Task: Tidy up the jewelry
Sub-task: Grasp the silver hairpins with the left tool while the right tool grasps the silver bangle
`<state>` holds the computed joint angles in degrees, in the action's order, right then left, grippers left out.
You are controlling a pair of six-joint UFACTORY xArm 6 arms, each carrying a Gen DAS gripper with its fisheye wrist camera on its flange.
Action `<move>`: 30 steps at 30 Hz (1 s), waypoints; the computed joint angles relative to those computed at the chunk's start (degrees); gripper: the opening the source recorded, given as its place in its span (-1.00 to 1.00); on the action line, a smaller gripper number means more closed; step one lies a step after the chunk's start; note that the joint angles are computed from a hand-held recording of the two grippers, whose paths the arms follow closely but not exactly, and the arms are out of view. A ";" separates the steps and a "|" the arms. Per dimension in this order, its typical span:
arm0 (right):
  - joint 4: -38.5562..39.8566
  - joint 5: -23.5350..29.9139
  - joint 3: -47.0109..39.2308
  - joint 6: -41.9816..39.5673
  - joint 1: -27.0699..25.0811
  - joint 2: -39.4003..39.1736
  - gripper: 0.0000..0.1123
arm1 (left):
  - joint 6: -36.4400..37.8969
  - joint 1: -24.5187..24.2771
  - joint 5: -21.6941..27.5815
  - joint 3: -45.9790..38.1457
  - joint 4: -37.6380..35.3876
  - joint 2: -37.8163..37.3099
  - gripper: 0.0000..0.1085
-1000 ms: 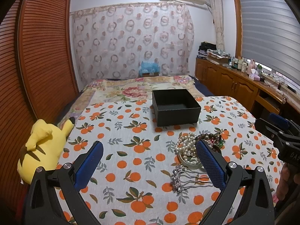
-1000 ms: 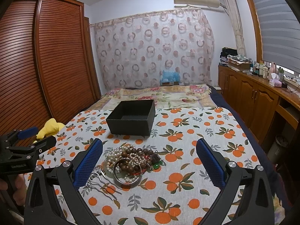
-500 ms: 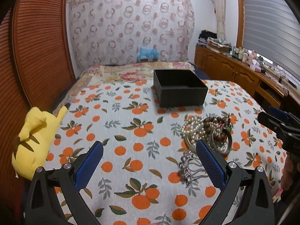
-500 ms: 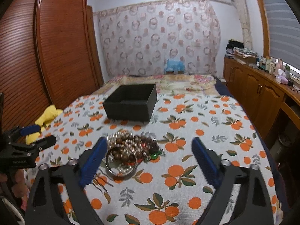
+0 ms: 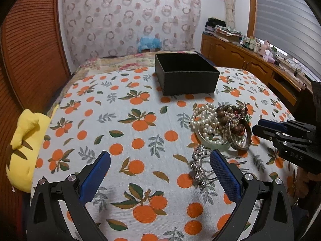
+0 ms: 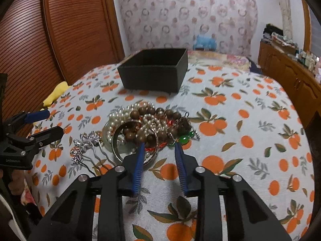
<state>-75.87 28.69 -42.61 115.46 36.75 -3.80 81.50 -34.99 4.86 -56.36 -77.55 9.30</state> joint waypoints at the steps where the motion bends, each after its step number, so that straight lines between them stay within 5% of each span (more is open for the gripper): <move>1: -0.30 -1.10 -0.18 0.27 -0.49 0.42 -0.49 | -0.59 0.06 0.09 -0.09 0.63 0.22 0.77; 9: 2.77 -4.66 -1.58 -3.80 -2.31 2.91 -0.52 | -5.36 0.36 1.85 -0.33 6.46 1.98 0.77; 17: 4.75 -5.21 -1.12 -7.12 -2.82 2.47 -0.92 | -6.01 1.02 6.79 -1.21 8.30 2.87 0.73; 30: 2.46 0.11 1.54 -5.69 -0.49 -2.99 -0.92 | -9.07 2.09 14.71 -3.37 12.20 4.56 -0.38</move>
<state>-73.41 28.79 -41.07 109.77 36.26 -6.80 72.42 -32.89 19.57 -59.73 -65.34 13.86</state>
